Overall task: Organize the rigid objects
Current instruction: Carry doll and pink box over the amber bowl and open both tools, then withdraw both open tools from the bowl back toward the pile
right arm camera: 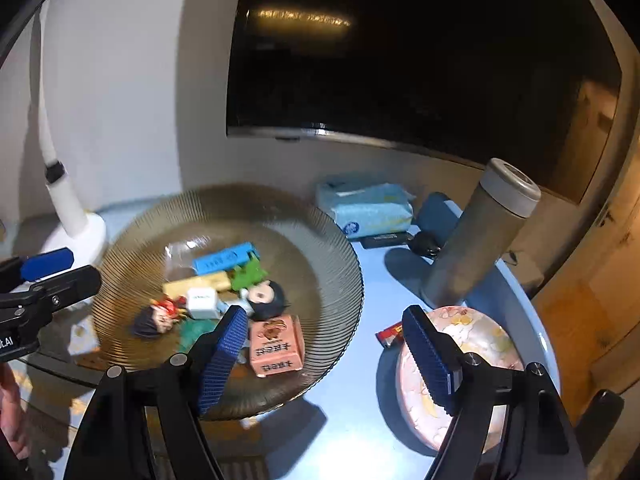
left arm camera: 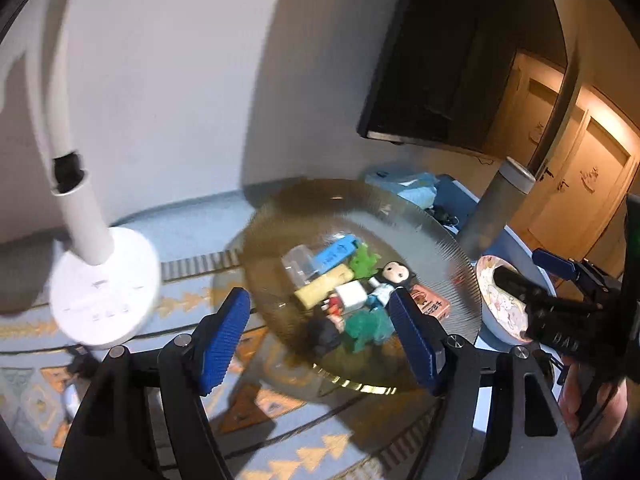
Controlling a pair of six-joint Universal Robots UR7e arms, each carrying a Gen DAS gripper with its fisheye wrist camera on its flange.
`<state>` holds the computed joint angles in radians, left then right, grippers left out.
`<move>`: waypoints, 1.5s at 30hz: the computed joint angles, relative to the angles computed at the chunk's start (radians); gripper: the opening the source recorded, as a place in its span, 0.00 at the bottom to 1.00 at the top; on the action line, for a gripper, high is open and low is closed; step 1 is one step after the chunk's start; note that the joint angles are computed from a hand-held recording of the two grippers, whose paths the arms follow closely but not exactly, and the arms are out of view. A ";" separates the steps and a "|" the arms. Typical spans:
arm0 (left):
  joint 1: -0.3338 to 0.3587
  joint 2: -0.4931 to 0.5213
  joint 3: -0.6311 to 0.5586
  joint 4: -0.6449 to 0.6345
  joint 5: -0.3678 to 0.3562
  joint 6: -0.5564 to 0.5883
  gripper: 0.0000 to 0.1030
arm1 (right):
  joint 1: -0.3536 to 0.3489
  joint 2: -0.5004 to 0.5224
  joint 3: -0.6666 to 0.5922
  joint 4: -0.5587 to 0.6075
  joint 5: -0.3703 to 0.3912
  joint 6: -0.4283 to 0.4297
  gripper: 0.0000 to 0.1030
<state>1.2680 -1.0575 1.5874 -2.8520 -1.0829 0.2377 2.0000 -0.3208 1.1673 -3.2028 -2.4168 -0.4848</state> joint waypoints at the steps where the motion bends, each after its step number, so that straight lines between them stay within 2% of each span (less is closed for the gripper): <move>1: 0.004 -0.025 0.016 0.011 -0.011 -0.015 0.69 | 0.002 -0.011 0.015 0.000 0.004 0.018 0.76; 3: 0.012 -0.072 0.046 0.030 -0.036 -0.037 0.69 | 0.004 -0.039 0.049 0.024 0.025 0.068 0.76; 6: 0.006 -0.149 0.119 -0.021 -0.002 -0.031 0.69 | 0.014 -0.096 0.125 0.054 0.093 0.153 0.76; 9: -0.001 -0.247 0.201 -0.079 0.019 -0.027 0.69 | 0.036 -0.130 0.172 0.083 0.147 0.195 0.76; 12: 0.007 -0.357 0.271 -0.072 0.012 -0.065 0.73 | 0.072 -0.153 0.209 0.112 0.194 0.215 0.76; 14: 0.026 -0.427 0.334 -0.107 0.001 -0.078 0.85 | 0.096 -0.168 0.238 0.121 0.246 0.228 0.77; 16: 0.039 -0.470 0.381 -0.153 0.039 -0.076 0.87 | 0.121 -0.173 0.267 0.129 0.311 0.236 0.80; 19: 0.086 -0.507 0.412 -0.147 0.058 -0.092 0.87 | 0.151 -0.148 0.272 0.133 0.338 0.235 0.82; 22: 0.131 -0.495 0.432 -0.176 0.118 -0.075 0.87 | 0.163 -0.099 0.252 0.160 0.350 0.245 0.84; 25: 0.198 -0.450 0.432 -0.159 0.145 -0.067 0.87 | 0.145 -0.021 0.214 0.187 0.374 0.263 0.84; 27: 0.223 -0.438 0.456 -0.205 0.156 -0.033 0.87 | 0.125 0.023 0.193 0.179 0.382 0.242 0.84; 30: 0.246 -0.406 0.473 -0.282 0.165 0.017 0.87 | 0.086 0.079 0.183 0.141 0.434 0.186 0.84; 33: 0.247 -0.395 0.470 -0.278 0.189 0.010 0.87 | 0.070 0.122 0.170 0.087 0.410 0.141 0.84; 35: 0.238 -0.390 0.478 -0.310 0.209 0.028 0.87 | 0.054 0.134 0.170 0.076 0.412 0.162 0.84; 37: 0.233 -0.388 0.481 -0.314 0.218 0.038 0.87 | 0.062 0.155 0.138 0.088 0.341 0.184 0.84; 39: 0.232 -0.387 0.479 -0.306 0.219 0.040 0.87 | 0.060 0.155 0.143 0.072 0.341 0.181 0.84; 43: 0.237 -0.387 0.472 -0.278 0.219 0.026 0.87 | 0.063 0.158 0.147 0.048 0.329 0.171 0.95; 45: 0.237 -0.387 0.472 -0.275 0.223 0.021 0.88 | 0.066 0.159 0.146 0.045 0.323 0.171 0.96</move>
